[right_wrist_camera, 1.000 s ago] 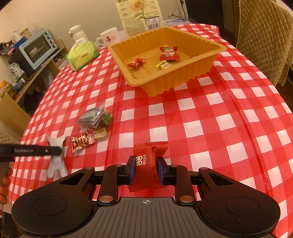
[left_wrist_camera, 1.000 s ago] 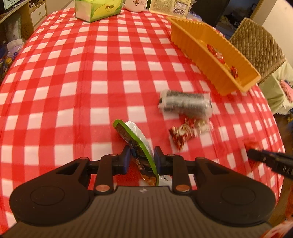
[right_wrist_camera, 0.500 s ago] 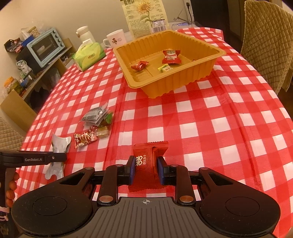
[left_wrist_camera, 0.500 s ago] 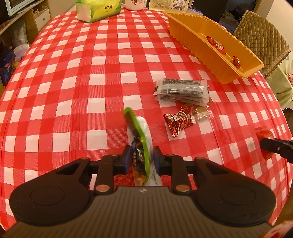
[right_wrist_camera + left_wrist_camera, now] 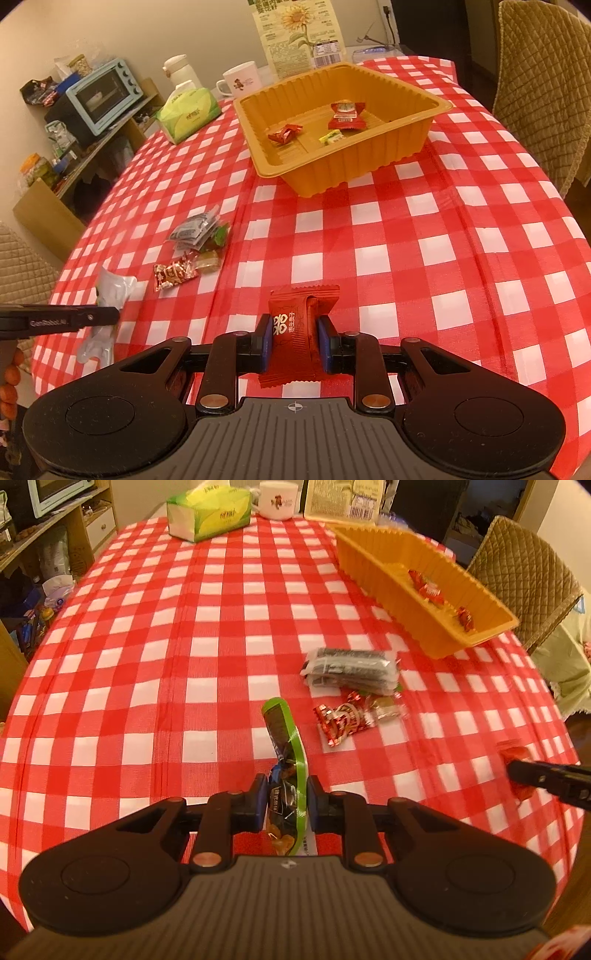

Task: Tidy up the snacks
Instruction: 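Carry both snacks over the orange tray and open both grippers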

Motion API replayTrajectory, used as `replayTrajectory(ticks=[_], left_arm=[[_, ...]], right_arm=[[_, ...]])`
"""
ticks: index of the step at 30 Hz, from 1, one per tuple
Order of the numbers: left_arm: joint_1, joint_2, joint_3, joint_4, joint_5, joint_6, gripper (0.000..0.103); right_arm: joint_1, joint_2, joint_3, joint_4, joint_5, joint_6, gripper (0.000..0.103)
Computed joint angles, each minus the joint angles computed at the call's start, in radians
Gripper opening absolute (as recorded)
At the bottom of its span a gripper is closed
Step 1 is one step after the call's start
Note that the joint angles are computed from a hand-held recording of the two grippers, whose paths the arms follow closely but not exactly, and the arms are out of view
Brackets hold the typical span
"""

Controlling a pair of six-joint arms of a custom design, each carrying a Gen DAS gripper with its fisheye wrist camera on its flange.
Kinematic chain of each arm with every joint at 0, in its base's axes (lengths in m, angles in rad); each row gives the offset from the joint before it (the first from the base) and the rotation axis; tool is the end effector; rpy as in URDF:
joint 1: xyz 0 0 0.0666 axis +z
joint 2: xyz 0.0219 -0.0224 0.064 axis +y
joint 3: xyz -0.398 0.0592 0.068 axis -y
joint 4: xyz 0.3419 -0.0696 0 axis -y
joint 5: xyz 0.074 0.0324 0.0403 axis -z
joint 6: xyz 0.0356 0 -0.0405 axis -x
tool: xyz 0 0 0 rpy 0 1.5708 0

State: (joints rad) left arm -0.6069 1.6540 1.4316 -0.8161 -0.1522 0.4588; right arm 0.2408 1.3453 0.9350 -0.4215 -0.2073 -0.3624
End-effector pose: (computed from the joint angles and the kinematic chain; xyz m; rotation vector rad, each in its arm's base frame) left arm 0.4230 -0.2876 0.3520 0.1385 2.5984 -0.1894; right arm 0.3731 0.0987 0.3168 0.0502 2.4461 0.5240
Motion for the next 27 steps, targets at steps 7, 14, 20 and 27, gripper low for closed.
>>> replayTrajectory(ticks=[7, 14, 20, 27], left_arm=[[-0.023, -0.025, 0.041, 0.004, 0.001, 0.015, 0.020], [-0.041, 0.030, 0.161, 0.009, 0.033, -0.015, 0.020], [-0.043, 0.138, 0.332, 0.000, 0.094, -0.065, 0.020], [-0.031, 0.308, 0.609, -0.069, 0.133, -0.099, 0.020]], right_arm=[[-0.029, 0.001, 0.017, -0.004, -0.037, 0.047, 0.026], [-0.067, 0.013, 0.066, 0.005, -0.070, 0.078, 0.026], [-0.093, 0.047, 0.132, 0.027, -0.080, 0.058, 0.026], [-0.119, 0.124, 0.256, 0.020, -0.062, 0.047, 0.026]])
